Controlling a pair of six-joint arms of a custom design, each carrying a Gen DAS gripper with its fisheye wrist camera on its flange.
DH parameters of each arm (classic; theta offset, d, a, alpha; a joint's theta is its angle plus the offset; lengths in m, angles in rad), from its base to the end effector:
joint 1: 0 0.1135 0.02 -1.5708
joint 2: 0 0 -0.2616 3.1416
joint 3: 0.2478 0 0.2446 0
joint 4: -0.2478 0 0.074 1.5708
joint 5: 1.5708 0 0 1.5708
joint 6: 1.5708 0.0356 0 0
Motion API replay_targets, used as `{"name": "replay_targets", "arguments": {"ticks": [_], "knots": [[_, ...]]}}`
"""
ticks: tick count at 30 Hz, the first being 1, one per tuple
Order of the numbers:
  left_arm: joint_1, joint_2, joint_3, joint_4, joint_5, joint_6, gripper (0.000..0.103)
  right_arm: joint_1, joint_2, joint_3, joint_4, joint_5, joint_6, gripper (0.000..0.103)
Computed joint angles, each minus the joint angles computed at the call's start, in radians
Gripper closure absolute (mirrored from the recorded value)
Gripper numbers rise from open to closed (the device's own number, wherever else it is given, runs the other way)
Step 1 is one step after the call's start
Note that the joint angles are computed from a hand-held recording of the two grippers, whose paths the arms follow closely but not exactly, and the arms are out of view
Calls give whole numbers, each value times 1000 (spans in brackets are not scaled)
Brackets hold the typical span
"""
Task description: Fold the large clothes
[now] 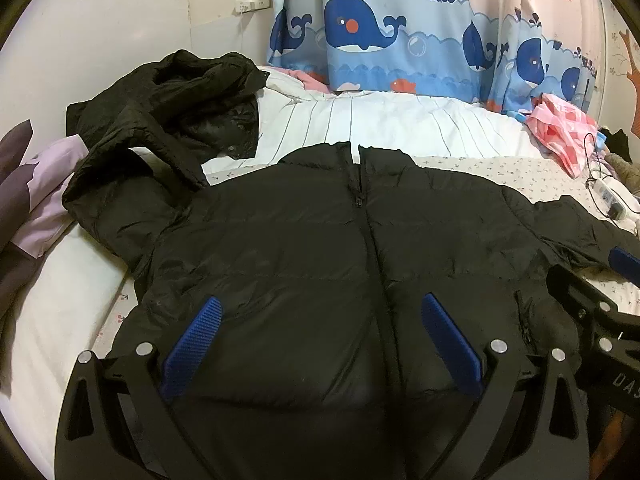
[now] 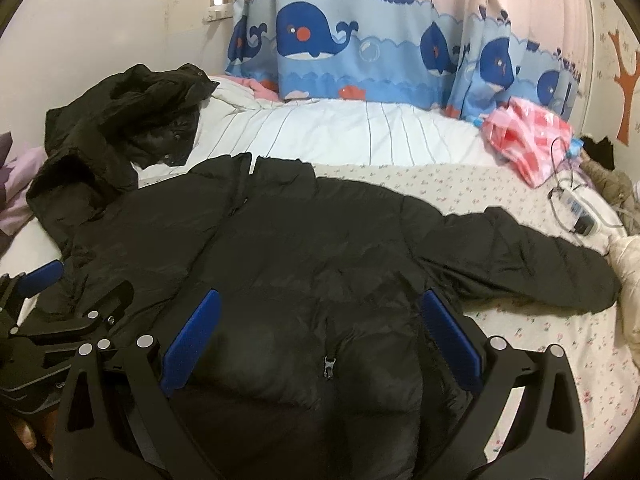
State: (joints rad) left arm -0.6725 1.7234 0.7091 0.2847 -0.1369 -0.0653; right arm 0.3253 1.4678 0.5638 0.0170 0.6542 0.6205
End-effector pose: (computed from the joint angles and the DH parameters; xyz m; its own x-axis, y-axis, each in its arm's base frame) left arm 0.2513 -0.1939 0.1296 -0.5554 0.3597 -0.7498 0.5024 0.8636 0.0421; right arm 0.2452 0.0598 0.1452 -0.5333 0.3071 -0.7883 0.5171 0.8558 -0.0165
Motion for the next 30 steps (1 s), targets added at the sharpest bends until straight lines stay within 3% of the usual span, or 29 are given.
{"name": "replay_targets", "arguments": {"ticks": [15, 30], "knots": [[-23, -48, -46, 61, -59, 43, 7, -45, 13, -14, 39, -91, 4, 6], [-26, -54, -44, 54, -61, 41, 7, -37, -30, -31, 36, -64, 6, 6]]}}
